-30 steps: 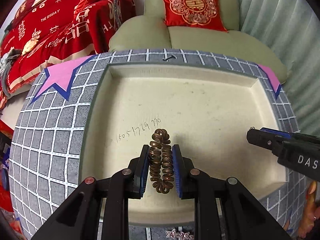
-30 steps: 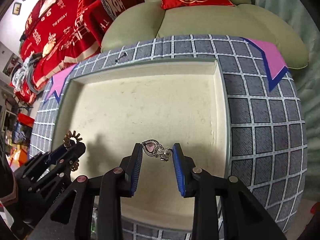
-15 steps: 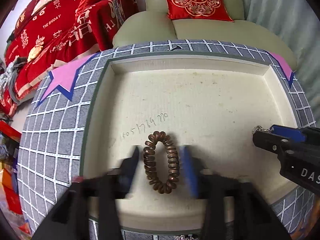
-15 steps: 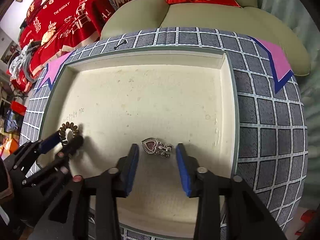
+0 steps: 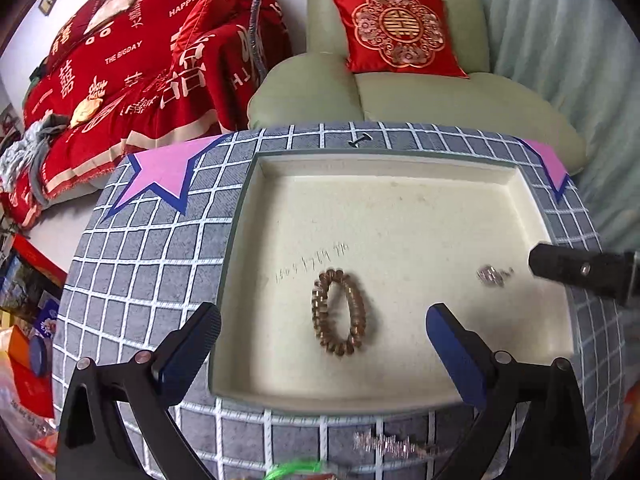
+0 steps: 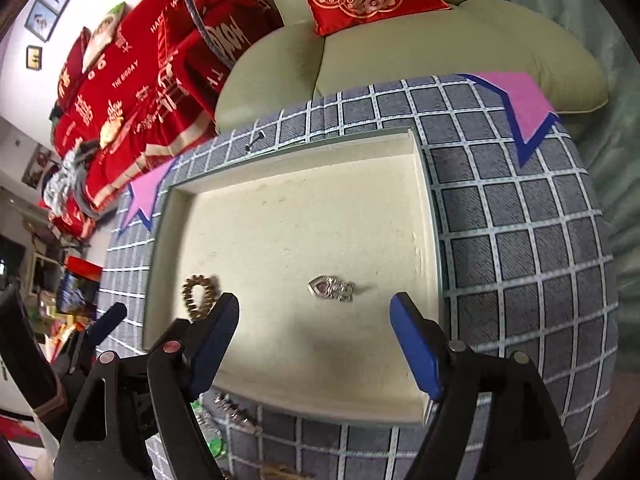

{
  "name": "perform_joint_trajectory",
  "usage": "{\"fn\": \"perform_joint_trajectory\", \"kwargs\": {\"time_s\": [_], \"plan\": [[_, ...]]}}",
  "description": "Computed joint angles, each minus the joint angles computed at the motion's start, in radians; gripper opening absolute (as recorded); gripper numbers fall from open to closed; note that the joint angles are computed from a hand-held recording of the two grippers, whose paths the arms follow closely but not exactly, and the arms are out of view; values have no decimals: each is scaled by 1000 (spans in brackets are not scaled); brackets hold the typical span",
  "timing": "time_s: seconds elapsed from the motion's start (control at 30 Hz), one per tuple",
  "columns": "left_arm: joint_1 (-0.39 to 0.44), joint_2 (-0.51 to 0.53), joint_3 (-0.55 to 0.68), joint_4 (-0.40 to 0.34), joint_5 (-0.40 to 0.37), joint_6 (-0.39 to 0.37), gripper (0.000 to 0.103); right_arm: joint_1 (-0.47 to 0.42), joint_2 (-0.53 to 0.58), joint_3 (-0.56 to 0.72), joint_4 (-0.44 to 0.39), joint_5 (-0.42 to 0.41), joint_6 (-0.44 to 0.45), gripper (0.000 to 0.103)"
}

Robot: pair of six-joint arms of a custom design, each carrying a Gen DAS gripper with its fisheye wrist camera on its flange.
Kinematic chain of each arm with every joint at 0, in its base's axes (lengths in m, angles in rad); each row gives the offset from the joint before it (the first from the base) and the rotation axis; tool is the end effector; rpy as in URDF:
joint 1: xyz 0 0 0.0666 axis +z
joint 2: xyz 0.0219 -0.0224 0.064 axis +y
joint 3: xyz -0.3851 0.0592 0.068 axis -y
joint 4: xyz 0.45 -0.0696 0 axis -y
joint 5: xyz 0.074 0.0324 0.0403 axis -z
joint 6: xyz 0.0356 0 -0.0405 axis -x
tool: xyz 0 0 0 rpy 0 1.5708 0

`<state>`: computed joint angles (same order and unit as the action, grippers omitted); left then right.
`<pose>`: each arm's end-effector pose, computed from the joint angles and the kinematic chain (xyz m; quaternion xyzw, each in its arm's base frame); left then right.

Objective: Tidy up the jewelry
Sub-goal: 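Move the left tool to the yellow cord bracelet while the right tool reaches the black hair clip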

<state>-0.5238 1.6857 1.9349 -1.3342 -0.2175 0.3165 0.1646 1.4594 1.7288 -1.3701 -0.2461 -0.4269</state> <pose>0.5408 -0.3040 0.5201 0.0739 0.9624 -0.0013 0.2613 0.5209 0.0949 0.5438 0.0979 0.9606 0.1815 0.1863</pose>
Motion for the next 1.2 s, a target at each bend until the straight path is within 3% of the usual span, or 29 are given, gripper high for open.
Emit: {"fn": "perform_joint_trajectory", "kwargs": {"time_s": [0.13, 0.23, 0.33, 0.47, 0.53, 0.73, 1.03, 1.2], "plan": [[-9, -73, -72, 16, -19, -23, 103, 2, -59, -45, 23, -20, -46, 82], [-4, -128, -128, 20, 1, -16, 103, 7, -110, -86, 55, -25, -86, 102], [8, -182, -184, -7, 40, 1, 103, 22, -167, -133, 92, -5, -133, 103], [5, -263, -270, -43, -5, -1, 103, 44, -225, -177, 113, 28, -177, 103], [11, -298, -308, -57, 8, 3, 103, 59, -252, -194, 109, 43, -197, 103], [24, -385, -412, -103, 14, 16, 103, 103, -298, -216, 2, 41, -207, 103], [52, -459, -511, -120, 32, 52, 103, 176, -414, -343, -123, 115, -280, 103], [55, -477, -546, -106, 27, 27, 103, 177, -446, -390, -205, 165, -317, 103]]}}
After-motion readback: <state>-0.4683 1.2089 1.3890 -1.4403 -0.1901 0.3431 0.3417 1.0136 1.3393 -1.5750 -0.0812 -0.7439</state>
